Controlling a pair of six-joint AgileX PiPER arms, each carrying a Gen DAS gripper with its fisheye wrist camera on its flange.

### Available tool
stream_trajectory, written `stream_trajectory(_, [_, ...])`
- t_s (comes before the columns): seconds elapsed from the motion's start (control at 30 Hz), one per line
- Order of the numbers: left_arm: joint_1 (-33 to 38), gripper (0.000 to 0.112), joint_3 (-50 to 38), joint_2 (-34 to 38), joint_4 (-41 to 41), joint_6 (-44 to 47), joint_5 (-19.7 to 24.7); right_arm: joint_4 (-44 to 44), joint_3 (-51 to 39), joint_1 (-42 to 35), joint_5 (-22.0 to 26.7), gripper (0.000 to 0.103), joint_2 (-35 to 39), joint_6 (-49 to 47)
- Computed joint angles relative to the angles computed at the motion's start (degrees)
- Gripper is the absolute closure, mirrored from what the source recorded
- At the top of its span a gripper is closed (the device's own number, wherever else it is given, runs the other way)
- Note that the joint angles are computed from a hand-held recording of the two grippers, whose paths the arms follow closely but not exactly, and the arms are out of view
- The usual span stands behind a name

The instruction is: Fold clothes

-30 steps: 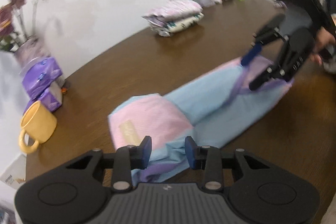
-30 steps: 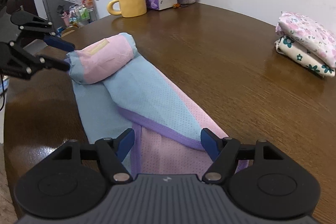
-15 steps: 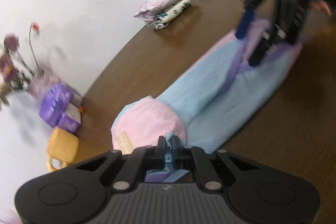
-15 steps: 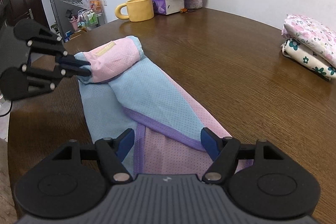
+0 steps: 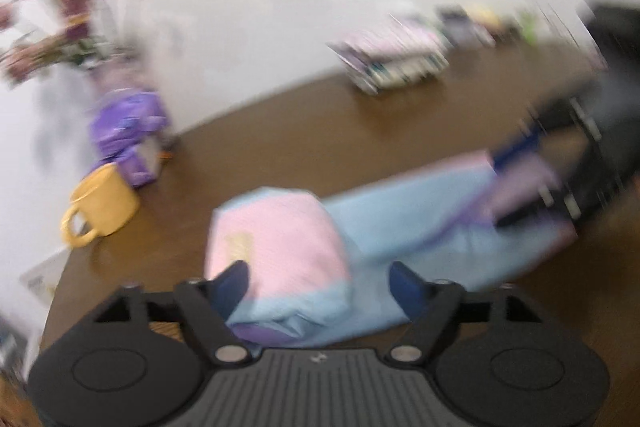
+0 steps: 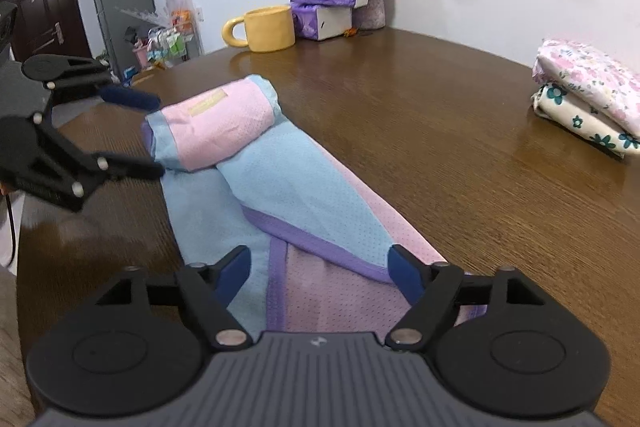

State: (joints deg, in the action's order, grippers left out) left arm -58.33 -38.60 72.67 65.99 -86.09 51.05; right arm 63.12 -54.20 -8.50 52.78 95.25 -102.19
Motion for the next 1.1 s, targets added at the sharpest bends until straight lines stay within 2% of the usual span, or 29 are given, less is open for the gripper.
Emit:
stream_trajectory(0.1, [0.24,0.025,1.76,-2.59,1.51,-9.63,-0.77,2.38,2.95,-1.18,0.70,0.013,-2.43,-1.06])
stream_trajectory(0.17, [0.66,0.023,2.68,-3.95,1.82,-14.18,-1.64,4.19,5.17,-1.80,0.76,0.001,-4.10,-1.98])
stream_trajectory(0.33, [2.91,0.022,4.58,-6.09,-0.20,-18.14,-6.15,8.87,10.63,-1.88,-0.58,0.001,-8.05,-4.46])
stream_trajectory(0.37, [2.79,0.022,4.68,-5.99,-0.12,-18.90,-5.70,10.33,11.86,-1.53,-1.59,0.000,-8.90,-5.21])
stream_trajectory(0.5, [-0.86,0.022,3.90,-4.39,0.51,-22.54,1.72,22.49,19.06,2.96,-12.62,0.000,-14.84,-12.88])
stream_trajectory(0.57, [-1.20,0.022,4.31,-4.91,0.36,-22.12,2.21,26.17,20.69,6.50,-18.62,0.000,-16.80,-15.47])
stream_trajectory(0.63, [-1.07,0.022,4.91,-5.83,0.08,-21.69,1.82,24.60,20.58,9.21,-22.12,0.000,-17.32,-14.62])
stream_trajectory(0.73, [0.56,0.022,6.19,-7.85,-0.29,-21.06,-0.11,20.83,19.81,11.96,-24.73,0.000,-16.86,-12.29])
stream_trajectory(0.83, [2.12,0.022,6.67,-8.91,-1.31,-19.87,-0.03,18.84,19.26,14.86,-27.59,0.000,-16.31,-9.35])
stream_trajectory(0.97, [7.81,0.022,7.75,-10.89,-3.28,-16.83,-4.38,16.36,18.22,16.77,-29.17,0.000,-15.21,-5.02])
stream_trajectory(1.1, [17.36,0.022,9.06,-13.07,-7.36,-10.57,-13.78,12.10,16.51,15.64,-26.88,0.000,-14.03,0.92])
